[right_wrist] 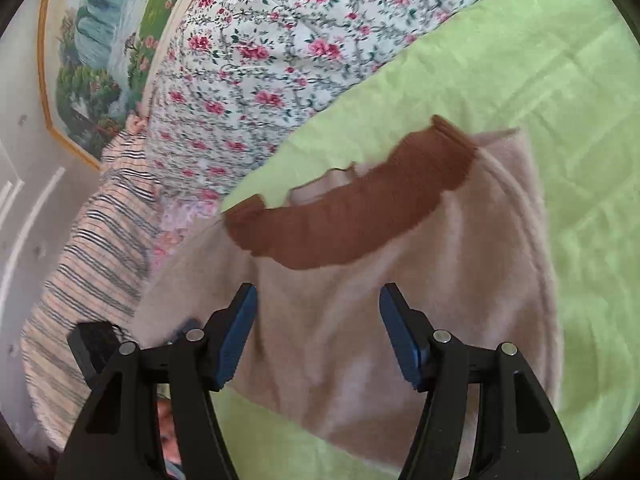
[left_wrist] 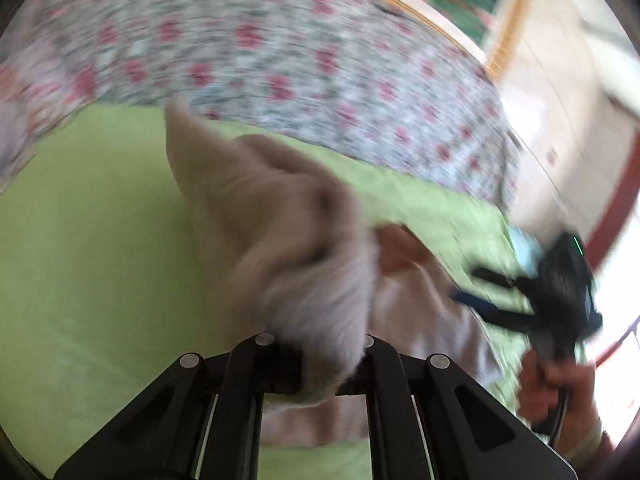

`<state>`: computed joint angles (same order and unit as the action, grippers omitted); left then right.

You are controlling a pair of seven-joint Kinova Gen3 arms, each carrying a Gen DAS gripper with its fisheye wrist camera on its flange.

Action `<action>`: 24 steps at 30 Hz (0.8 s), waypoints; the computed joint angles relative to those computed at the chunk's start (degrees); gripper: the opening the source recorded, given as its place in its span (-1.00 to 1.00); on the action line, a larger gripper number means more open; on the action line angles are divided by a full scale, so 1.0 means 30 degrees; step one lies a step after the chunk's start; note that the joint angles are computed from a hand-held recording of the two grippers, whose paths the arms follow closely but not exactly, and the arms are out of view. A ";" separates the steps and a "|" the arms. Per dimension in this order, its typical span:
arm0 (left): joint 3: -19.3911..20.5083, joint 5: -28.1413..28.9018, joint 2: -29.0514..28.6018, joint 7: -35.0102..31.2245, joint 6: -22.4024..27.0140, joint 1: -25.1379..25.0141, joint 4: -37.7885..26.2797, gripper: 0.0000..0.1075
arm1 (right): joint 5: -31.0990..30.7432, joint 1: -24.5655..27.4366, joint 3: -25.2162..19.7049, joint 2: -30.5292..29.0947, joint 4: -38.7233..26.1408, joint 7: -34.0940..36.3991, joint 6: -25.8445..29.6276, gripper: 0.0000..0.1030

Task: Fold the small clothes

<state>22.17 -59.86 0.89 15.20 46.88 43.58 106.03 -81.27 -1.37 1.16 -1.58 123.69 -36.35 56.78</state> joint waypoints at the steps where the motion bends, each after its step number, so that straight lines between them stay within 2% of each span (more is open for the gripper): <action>1: 0.0113 0.0004 0.0569 -0.0636 -0.0233 0.0064 -0.0474 -0.88 | -0.0382 0.0031 0.0129 0.0770 -0.0337 0.0323 0.0767 0.54; 5: -0.0451 0.0371 0.2116 -0.1976 -0.1273 0.0782 -0.1409 -0.88 | 0.0073 -0.0021 -0.0799 0.3969 -0.2945 -0.0670 0.2814 0.76; 7: -0.0883 0.0750 0.2498 -0.2372 -0.2044 0.0987 -0.1503 -0.88 | 0.0470 -0.0401 -0.1384 0.5159 -0.4069 -0.1423 0.2536 0.76; 9: -0.1227 0.0916 0.2879 -0.2814 -0.2031 0.1441 -0.1742 -0.88 | 0.0463 -0.0521 -0.1962 0.5827 -0.4689 -0.1704 0.2038 0.75; 10: -0.1376 0.1028 0.3102 -0.3130 -0.1864 0.1693 -0.1966 -0.89 | 0.0636 -0.0795 -0.2123 0.6028 -0.5088 -0.2057 0.1397 0.58; 11: -0.1539 0.1115 0.3291 -0.3378 -0.1627 0.1963 -0.2182 -0.89 | 0.1119 -0.0959 -0.2220 0.5977 -0.5391 -0.2638 0.0796 0.31; 12: -0.1707 0.1207 0.3395 -0.3624 -0.1448 0.2213 -0.2338 -0.89 | 0.1759 -0.1134 -0.2203 0.5999 -0.5814 -0.3394 0.0437 -0.24; 13: -0.1918 0.1265 0.3392 -0.3775 -0.1429 0.2410 -0.2390 -0.89 | 0.2088 -0.1068 -0.2342 0.6044 -0.6064 -0.3839 0.0206 -0.63; 16: -0.2396 0.1476 0.3138 -0.3957 -0.1984 0.2694 -0.2331 -0.89 | 0.2699 -0.0618 -0.2593 0.4764 -0.5835 -0.3526 -0.0355 -0.66; 19: -0.2549 0.1185 0.3108 -0.4038 -0.2803 0.2804 -0.2668 -0.88 | 0.3009 0.0144 -0.2043 0.3127 -0.5259 -0.2751 -0.0236 -0.66; 24: -0.2919 0.1494 0.4909 -0.5348 -0.3676 0.3524 -0.4780 -0.88 | 0.5747 0.0478 -0.0912 0.1983 -0.5206 -0.3596 -0.0916 -0.67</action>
<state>13.42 -55.38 15.61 -0.85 35.85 54.15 91.69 -64.03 0.07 -1.57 4.37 108.07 -47.14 54.03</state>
